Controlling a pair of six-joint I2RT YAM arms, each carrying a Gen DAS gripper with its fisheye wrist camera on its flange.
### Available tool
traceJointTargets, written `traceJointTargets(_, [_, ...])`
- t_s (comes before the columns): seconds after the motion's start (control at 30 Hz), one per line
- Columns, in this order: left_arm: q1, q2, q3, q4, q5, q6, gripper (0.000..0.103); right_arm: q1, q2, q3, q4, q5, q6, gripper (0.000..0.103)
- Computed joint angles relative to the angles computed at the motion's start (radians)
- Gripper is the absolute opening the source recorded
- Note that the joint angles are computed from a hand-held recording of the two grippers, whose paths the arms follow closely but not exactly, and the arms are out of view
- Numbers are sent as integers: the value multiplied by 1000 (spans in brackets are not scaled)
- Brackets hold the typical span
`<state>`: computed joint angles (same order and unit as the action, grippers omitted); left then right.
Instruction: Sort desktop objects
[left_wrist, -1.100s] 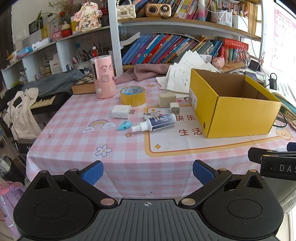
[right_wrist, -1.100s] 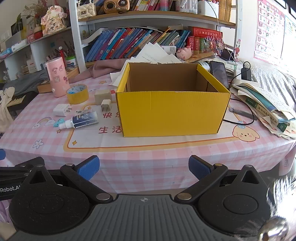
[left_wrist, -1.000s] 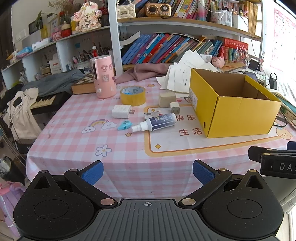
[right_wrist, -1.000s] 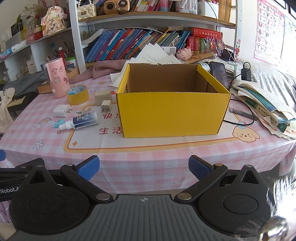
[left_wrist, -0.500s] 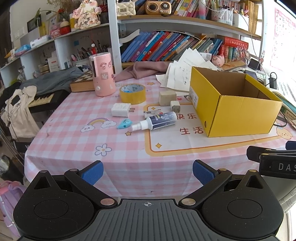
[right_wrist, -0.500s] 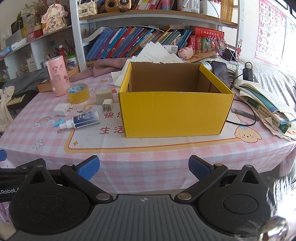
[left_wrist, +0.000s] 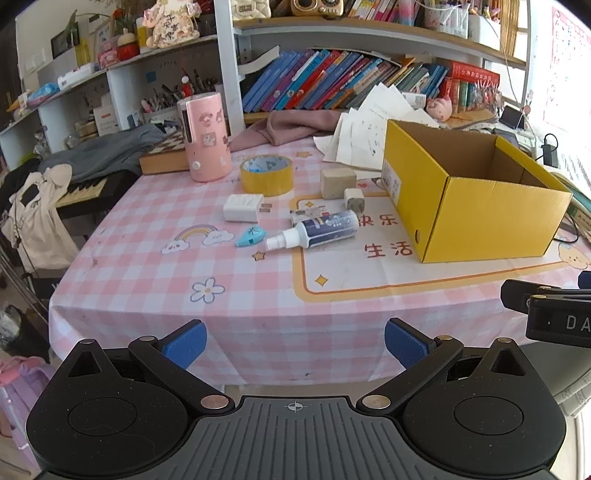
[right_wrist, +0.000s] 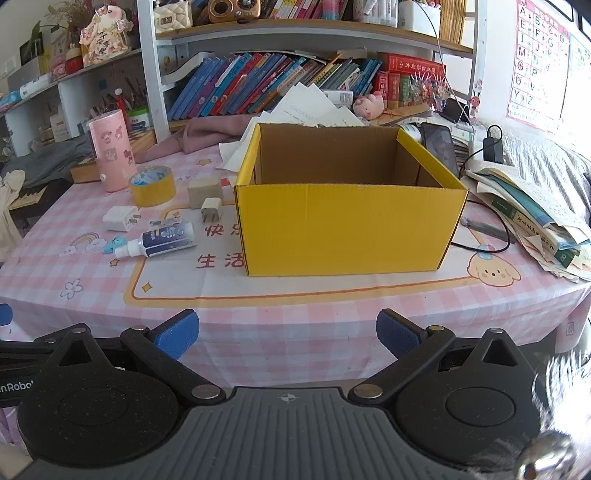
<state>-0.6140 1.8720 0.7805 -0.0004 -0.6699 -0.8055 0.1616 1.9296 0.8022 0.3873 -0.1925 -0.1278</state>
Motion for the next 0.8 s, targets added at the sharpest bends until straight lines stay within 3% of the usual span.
traceJointTargets(0.33, [2,6,4,12,22,15,103,-10,32,40,-46,-8,-5,103])
traceJointTargets(0.6, [9,-11,-13,48,48,26,103,-6,14,23,-19,-13,-15,103])
traceJointTargets(0.7, [2,-17,-15,43,35,24,103,13,-4,0,9,37,-36,103])
traceJointTargets(0.8, [-4,-26,-16,31,13,18,103,13,-13,-9,18,16,-51,103])
